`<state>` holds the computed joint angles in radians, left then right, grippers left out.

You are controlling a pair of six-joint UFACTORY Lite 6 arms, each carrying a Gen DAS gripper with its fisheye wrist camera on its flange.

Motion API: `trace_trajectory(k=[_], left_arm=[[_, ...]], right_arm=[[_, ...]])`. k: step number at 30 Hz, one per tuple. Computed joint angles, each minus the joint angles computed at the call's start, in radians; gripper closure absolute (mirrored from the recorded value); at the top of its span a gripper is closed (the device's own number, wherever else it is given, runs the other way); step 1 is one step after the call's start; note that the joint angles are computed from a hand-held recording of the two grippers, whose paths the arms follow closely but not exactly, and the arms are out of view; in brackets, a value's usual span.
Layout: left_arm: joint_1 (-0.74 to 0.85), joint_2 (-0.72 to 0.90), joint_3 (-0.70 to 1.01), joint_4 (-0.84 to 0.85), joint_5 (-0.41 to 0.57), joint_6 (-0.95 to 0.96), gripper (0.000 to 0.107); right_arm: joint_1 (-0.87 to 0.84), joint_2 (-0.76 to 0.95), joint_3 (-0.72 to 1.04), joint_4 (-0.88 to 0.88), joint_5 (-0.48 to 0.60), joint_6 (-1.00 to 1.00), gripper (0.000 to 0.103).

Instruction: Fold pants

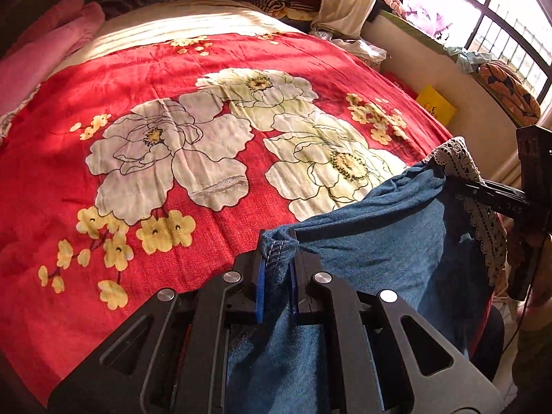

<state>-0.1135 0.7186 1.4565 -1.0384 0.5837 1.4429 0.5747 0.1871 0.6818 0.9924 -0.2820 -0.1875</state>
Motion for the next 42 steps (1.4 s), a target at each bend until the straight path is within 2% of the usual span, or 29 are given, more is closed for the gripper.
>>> trace_trajectory(k=[2,3,5,7,9,11,15,18,20,22,28,32,36,37,39,41,42], left_arm=[[-0.004,0.031,0.008,0.004,-0.023,-0.006,0.098],[0.002,0.029,-0.007,-0.017,-0.032,0.019,0.093],[0.026,0.018,-0.021,-0.031,-0.006,0.024,0.089],[0.056,-0.043,-0.073,-0.065,-0.003,0.049,0.071],[0.099,-0.140,-0.161,-0.136,0.006,0.133,0.065],[0.165,-0.243,-0.250,-0.184,0.050,0.191,0.059],[0.364,-0.441,-0.445,-0.232,0.184,0.276,0.043],[0.522,-0.537,-0.550,-0.216,0.255,0.323,0.042],[0.638,-0.541,-0.557,-0.154,0.356,0.311,0.041],[0.739,-0.530,-0.544,-0.108,0.421,0.303,0.037],[0.937,-0.485,-0.512,-0.044,0.411,0.335,0.035],[0.999,-0.363,-0.451,0.032,0.435,0.275,0.034],[1.004,-0.273,-0.436,0.084,0.464,0.225,0.032],[0.990,-0.273,-0.451,0.071,0.450,0.232,0.026],[0.953,-0.282,-0.492,0.019,0.401,0.262,0.023],[0.923,-0.289,-0.519,-0.022,0.349,0.269,0.024],[0.909,-0.311,-0.548,-0.051,0.312,0.289,0.027]], right_arm=[[-0.005,0.082,0.045,0.037,-0.005,-0.043,0.074],[-0.008,0.091,0.043,-0.006,-0.007,-0.002,0.072],[0.000,0.032,-0.012,-0.025,-0.030,0.053,0.063],[0.035,-0.072,-0.088,0.124,-0.078,-0.036,0.055],[0.099,-0.213,-0.184,0.282,-0.139,-0.124,0.052],[0.182,-0.353,-0.274,0.437,-0.195,-0.187,0.044],[0.435,-0.521,-0.389,0.690,-0.348,-0.207,0.038],[0.658,-0.544,-0.425,0.823,-0.487,-0.114,0.036],[0.791,-0.513,-0.431,0.888,-0.558,-0.013,0.034],[0.867,-0.463,-0.429,0.902,-0.569,0.086,0.033],[0.889,-0.335,-0.410,0.793,-0.510,0.293,0.033],[0.841,-0.285,-0.431,0.624,-0.460,0.493,0.032],[0.829,-0.266,-0.432,0.553,-0.471,0.591,0.035],[0.822,-0.260,-0.435,0.514,-0.472,0.631,0.041],[0.805,-0.236,-0.428,0.471,-0.471,0.673,0.045],[0.797,-0.216,-0.428,0.426,-0.476,0.724,0.061],[0.797,-0.209,-0.431,0.394,-0.482,0.763,0.066]])
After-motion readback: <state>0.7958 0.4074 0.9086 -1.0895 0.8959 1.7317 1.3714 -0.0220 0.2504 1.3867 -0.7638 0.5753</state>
